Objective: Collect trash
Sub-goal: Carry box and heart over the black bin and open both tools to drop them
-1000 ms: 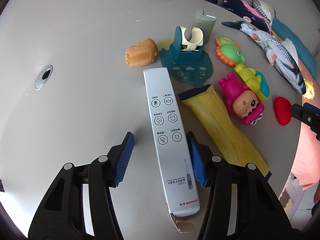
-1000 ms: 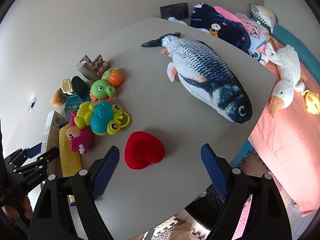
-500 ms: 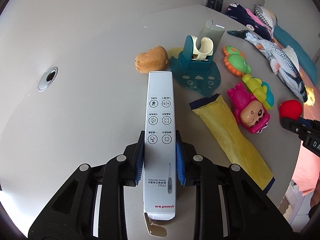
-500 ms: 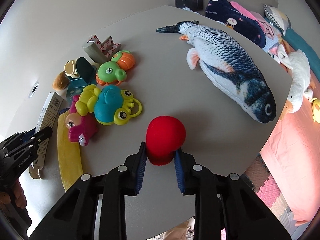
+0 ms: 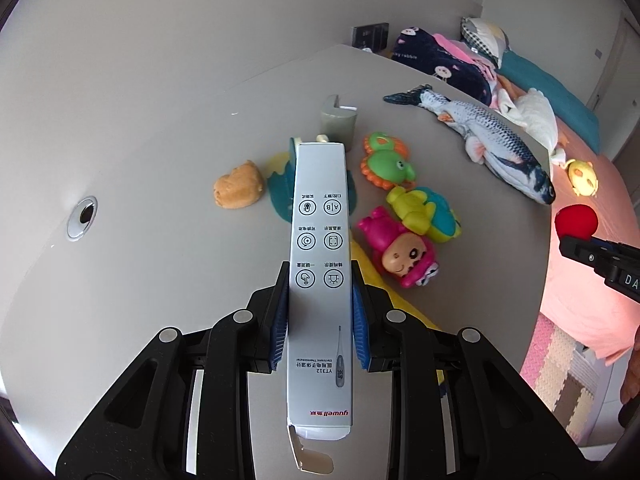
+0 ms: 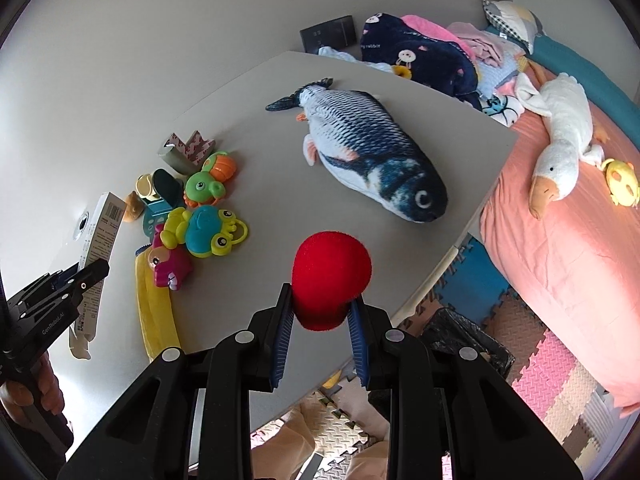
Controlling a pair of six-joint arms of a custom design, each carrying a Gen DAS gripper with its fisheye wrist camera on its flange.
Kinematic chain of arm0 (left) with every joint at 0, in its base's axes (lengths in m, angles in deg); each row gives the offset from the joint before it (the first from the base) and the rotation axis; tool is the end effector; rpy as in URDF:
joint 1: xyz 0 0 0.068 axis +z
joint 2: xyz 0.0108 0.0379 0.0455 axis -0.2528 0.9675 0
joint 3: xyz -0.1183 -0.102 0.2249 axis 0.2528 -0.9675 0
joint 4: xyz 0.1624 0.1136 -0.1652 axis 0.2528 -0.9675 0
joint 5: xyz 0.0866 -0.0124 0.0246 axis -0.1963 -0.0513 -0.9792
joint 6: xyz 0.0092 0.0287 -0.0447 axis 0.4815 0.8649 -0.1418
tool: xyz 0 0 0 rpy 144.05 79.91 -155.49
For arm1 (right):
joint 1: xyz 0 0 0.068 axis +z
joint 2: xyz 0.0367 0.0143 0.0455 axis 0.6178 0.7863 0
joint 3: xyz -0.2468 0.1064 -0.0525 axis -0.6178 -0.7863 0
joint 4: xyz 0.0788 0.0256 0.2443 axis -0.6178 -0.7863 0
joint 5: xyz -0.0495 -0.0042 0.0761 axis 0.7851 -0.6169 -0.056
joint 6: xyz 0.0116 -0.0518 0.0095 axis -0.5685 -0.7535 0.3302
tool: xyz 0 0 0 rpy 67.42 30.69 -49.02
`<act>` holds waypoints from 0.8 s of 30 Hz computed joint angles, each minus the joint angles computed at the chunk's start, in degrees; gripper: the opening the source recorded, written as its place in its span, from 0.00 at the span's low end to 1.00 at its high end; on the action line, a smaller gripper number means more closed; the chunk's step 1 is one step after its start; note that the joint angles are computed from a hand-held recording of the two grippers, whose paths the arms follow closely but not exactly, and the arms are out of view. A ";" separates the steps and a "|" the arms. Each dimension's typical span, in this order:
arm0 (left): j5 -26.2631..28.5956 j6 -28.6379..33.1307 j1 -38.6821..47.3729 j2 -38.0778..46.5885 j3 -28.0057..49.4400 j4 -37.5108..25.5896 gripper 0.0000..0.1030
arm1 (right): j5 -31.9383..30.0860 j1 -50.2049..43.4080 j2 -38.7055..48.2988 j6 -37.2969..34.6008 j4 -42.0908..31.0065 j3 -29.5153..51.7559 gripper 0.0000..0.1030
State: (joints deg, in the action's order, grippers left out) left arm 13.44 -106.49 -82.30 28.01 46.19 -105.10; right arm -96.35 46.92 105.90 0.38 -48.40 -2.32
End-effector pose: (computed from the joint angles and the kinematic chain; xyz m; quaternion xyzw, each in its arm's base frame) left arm 0.0991 -0.1909 0.1760 -0.3183 0.9039 0.0803 0.2744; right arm 0.2891 0.0602 0.1580 -0.3471 0.8959 0.1853 0.2064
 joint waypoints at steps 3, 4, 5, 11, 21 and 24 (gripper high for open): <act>-0.99 5.72 1.79 2.55 3.24 2.59 0.26 | -1.01 -3.73 -0.96 -1.51 -1.84 0.41 0.27; -1.28 7.60 2.24 3.38 4.35 3.39 0.26 | -1.38 -5.15 -1.24 -2.14 -2.43 0.55 0.27; -1.56 9.57 2.73 4.32 5.58 4.20 0.26 | -1.86 -6.84 -1.41 -3.12 -3.12 0.76 0.27; -1.85 20.07 4.77 9.99 12.52 9.52 0.26 | -3.30 -15.46 -0.80 -6.30 -5.85 3.32 0.27; 0.77 37.32 6.46 21.24 26.44 16.31 0.26 | -4.74 -28.36 3.15 -9.35 -8.09 7.61 0.27; 2.00 41.79 6.89 24.53 30.80 17.35 0.26 | -5.01 -31.45 4.48 -9.42 -8.41 9.24 0.27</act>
